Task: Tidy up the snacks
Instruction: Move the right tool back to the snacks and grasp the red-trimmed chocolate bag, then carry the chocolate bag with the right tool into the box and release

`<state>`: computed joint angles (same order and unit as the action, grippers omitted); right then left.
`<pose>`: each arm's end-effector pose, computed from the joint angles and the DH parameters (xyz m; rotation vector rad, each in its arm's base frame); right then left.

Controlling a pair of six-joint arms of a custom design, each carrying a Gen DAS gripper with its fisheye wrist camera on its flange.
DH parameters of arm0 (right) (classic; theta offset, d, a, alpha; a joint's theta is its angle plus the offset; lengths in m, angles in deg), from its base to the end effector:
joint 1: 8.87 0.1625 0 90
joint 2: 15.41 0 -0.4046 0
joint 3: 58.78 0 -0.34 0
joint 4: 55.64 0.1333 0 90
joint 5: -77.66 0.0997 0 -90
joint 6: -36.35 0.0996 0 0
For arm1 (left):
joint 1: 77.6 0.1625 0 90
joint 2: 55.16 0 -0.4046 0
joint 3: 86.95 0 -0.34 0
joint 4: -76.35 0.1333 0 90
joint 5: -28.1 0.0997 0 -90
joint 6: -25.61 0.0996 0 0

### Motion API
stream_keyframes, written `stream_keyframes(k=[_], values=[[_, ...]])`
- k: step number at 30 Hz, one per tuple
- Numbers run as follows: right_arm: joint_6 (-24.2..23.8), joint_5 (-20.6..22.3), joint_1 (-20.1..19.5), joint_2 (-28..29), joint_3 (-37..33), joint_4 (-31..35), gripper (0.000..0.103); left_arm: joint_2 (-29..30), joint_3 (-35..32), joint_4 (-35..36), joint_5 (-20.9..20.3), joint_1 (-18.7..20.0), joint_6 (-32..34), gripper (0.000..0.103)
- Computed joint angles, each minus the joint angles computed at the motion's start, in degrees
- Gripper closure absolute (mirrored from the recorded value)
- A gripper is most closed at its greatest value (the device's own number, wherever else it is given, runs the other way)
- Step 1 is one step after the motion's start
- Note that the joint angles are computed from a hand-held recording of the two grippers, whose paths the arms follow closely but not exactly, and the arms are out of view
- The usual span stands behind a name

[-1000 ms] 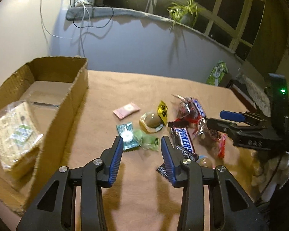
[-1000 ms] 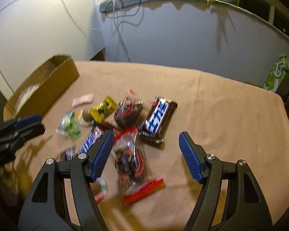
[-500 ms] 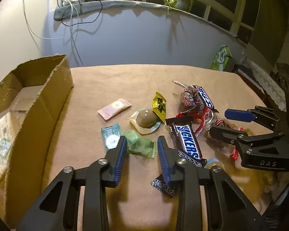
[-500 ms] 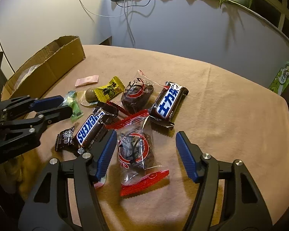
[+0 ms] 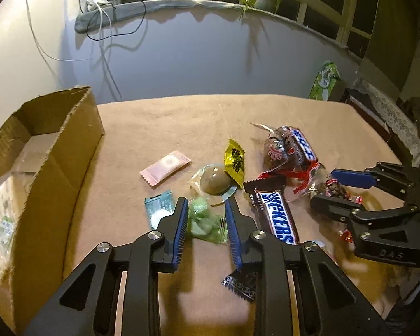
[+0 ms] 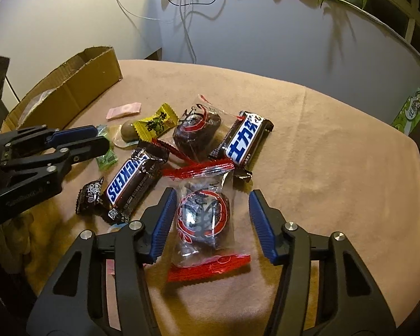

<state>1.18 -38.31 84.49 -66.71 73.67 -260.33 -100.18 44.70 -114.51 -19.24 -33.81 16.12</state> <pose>0.1152 -0.4318 0.1228 0.6600 -2.4140 0.5658 -0.1647 -0.4360 0.0628 0.6710 2.4083 -0.7311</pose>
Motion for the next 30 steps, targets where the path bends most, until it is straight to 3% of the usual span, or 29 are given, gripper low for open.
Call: stream_keyframes(k=[3,5,9,20,30], values=[[-0.02,0.22,-0.12,-0.12,0.13,0.34,0.056,0.23,-0.98,1.99,-0.50,0.79,-0.21,0.078],[0.13,0.57,-0.26,-0.37,0.08,1.08,0.060,0.19,-1.16,2.10,-0.48,0.90,-0.19,0.086],[0.08,1.00,-0.28,-0.64,0.30,1.39,0.067,0.14,-0.85,1.52,-0.42,0.75,-0.32,0.088],[1.39,3.57,-0.33,-2.83,1.69,-0.14,0.068,-1.55,1.61,-3.58,0.02,-0.34,0.24,0.088],[3.63,5.76,2.49,-3.74,0.37,1.09,0.068,-5.65,5.09,-9.06,1.85,-2.56,2.08,0.088]])
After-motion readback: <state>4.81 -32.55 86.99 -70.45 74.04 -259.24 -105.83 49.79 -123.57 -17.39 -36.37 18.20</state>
